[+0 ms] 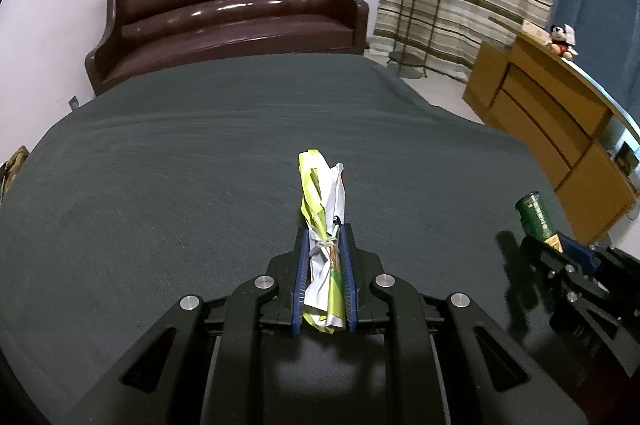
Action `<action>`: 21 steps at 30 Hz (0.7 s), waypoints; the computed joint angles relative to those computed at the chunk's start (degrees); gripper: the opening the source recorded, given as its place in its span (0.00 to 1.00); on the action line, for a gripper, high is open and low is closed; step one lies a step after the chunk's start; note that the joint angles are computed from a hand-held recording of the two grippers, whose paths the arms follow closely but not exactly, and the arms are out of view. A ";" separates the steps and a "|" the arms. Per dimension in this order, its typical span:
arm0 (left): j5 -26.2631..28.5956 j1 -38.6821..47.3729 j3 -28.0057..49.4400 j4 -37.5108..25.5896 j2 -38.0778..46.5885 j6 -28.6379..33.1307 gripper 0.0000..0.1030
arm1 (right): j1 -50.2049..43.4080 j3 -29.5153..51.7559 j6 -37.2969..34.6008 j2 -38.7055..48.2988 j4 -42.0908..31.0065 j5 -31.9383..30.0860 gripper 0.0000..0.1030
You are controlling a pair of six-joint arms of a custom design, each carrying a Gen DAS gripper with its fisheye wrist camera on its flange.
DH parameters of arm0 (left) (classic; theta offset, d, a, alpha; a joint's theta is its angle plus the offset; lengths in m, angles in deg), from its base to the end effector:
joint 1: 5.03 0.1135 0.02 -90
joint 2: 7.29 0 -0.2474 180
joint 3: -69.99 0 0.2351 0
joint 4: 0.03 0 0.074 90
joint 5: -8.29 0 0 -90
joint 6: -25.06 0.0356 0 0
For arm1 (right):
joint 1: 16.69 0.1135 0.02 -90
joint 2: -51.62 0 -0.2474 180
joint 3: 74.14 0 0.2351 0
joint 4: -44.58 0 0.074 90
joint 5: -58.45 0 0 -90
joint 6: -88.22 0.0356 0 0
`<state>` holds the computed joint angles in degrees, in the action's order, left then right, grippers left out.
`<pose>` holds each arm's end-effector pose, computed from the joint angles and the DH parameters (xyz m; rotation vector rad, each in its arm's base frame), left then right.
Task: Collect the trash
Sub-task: 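Carry the wrapper and green bottle over the black bin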
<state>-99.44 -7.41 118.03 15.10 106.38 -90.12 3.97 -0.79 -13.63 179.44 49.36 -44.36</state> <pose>0.2852 -0.0010 0.0427 -0.6058 2.3248 0.1582 0.3515 0.1410 0.0347 -0.7782 2.3106 0.3413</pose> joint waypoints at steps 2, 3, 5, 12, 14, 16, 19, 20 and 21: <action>-0.59 -1.71 -0.88 0.17 -0.71 -0.73 0.16 | -0.95 -2.19 -0.32 -1.16 1.30 -0.28 0.22; -1.35 -3.14 -1.03 -0.17 -1.03 -1.50 0.16 | -1.52 -3.13 -0.50 -1.64 1.86 -0.58 0.22; -1.83 -4.50 -0.99 -0.56 -1.24 -2.05 0.16 | -2.70 -5.39 -0.71 -2.87 3.08 -1.21 0.22; -4.23 -10.59 -1.48 -1.86 -2.43 -4.43 0.16 | -6.96 -11.54 -2.07 -6.32 6.62 -3.18 0.22; -5.41 -12.68 -1.24 -2.81 -2.71 -5.81 0.16 | -8.61 -13.10 -2.59 -7.32 7.51 -3.88 0.22; -6.13 -14.34 -0.92 -3.25 -2.91 -6.11 0.16 | -9.89 -14.74 -2.88 -8.34 8.50 -4.32 0.22; -7.26 -16.75 -0.44 -3.39 -2.72 -6.91 0.16 | -12.39 -16.15 -3.66 -9.35 9.27 -5.23 0.22; -7.39 -17.10 -0.65 -3.00 -2.72 -6.90 0.16 | -13.29 -16.51 -3.94 -9.51 9.63 -5.47 0.22; -7.75 -17.90 -0.38 -2.92 -2.55 -6.96 0.16 | -13.92 -16.83 -4.04 -9.71 9.82 -5.65 0.22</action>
